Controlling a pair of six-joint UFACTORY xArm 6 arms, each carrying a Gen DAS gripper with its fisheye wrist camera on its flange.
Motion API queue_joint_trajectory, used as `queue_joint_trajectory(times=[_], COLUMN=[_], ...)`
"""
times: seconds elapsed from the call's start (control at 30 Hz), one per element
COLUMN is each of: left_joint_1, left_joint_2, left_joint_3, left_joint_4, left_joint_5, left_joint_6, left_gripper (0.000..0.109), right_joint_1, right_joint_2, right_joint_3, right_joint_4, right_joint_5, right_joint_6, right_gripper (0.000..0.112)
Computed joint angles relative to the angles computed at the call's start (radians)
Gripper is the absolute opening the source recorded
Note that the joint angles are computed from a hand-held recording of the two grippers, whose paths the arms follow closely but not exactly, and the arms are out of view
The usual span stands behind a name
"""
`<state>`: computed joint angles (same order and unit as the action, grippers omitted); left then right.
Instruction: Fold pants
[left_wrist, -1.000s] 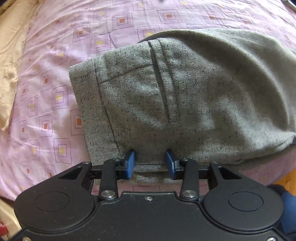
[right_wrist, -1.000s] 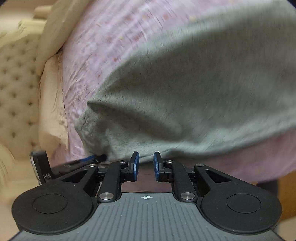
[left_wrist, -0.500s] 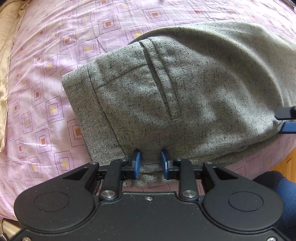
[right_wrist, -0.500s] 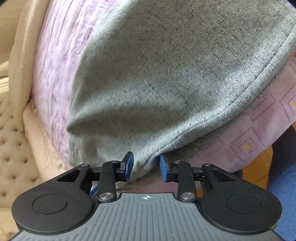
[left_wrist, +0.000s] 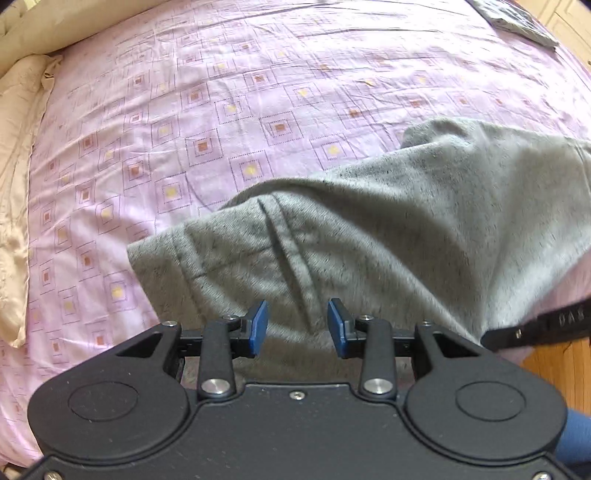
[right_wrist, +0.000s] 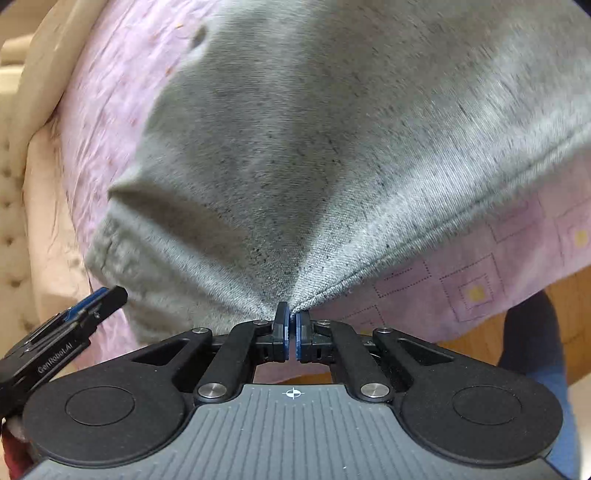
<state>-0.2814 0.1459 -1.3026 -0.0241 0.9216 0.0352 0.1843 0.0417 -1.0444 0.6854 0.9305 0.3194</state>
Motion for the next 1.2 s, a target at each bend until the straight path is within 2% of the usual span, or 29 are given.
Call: queue_joint_trajectory(times=[0.1,0.17,0.27,0.4,0.5,0.7,0.77,0.87,0.9,0.93,1.0,1.1,1.2], left_joint_1=[-0.013,-0.012,-0.008,-0.011,-0.012,-0.006,-0.012,-0.020,-0.030,-0.034,-0.041,-0.050,-0.040], left_joint_2=[0.060,0.081,0.024,-0.016,-0.012,-0.033,-0.044,-0.052,-0.035,-0.036,-0.031,0.009,0.046], left_joint_3=[-0.032,-0.034,0.058,0.105,0.089,0.083,0.082,0.072,0.046,0.042,0.034,-0.021,-0.056], left_joint_4=[0.024,0.051,0.049,0.056,0.051,0.015,0.015,0.028,0.042,0.053,0.084,0.142,0.126], left_joint_5=[0.038,0.108,0.072,0.055,0.070,0.044,0.034,0.016,0.010,-0.002,-0.022,-0.004,0.031], left_joint_6=[-0.013,-0.002,0.013,0.025,0.020,0.031,0.022,-0.010,-0.036,-0.055,-0.100,-0.201,-0.254], left_gripper=[0.047,0.049,0.049,0.049,0.048,0.045,0.045,0.044,0.045,0.045,0.045,0.045,0.045], right_joint_1=[-0.002,-0.007,-0.025,-0.078,-0.104,-0.101,-0.083,-0.082,-0.077,-0.075,-0.079,-0.073,-0.069], right_joint_2=[0.016,0.024,0.021,-0.002,-0.021,-0.034,0.014,0.072,0.107,0.132,0.181,0.272,0.368], right_joint_3=[-0.034,-0.056,-0.090,-0.106,-0.106,-0.099,-0.158,-0.240,-0.282,-0.314,-0.376,-0.486,-0.609], right_joint_4=[-0.042,-0.050,-0.083,-0.034,0.005,0.164,0.135,0.077,0.052,0.019,-0.034,-0.107,-0.160], right_joint_5=[0.024,0.049,0.110,0.136,0.086,-0.147,-0.195,-0.190,-0.182,-0.177,-0.167,-0.140,-0.085], right_joint_6=[-0.028,-0.032,-0.026,-0.036,-0.050,-0.240,-0.281,-0.361,-0.382,-0.400,-0.452,-0.499,-0.581], right_gripper=[0.004,0.007,0.009,0.010,0.011,0.011,0.011,0.013,0.020,0.031,0.037,0.037,0.037])
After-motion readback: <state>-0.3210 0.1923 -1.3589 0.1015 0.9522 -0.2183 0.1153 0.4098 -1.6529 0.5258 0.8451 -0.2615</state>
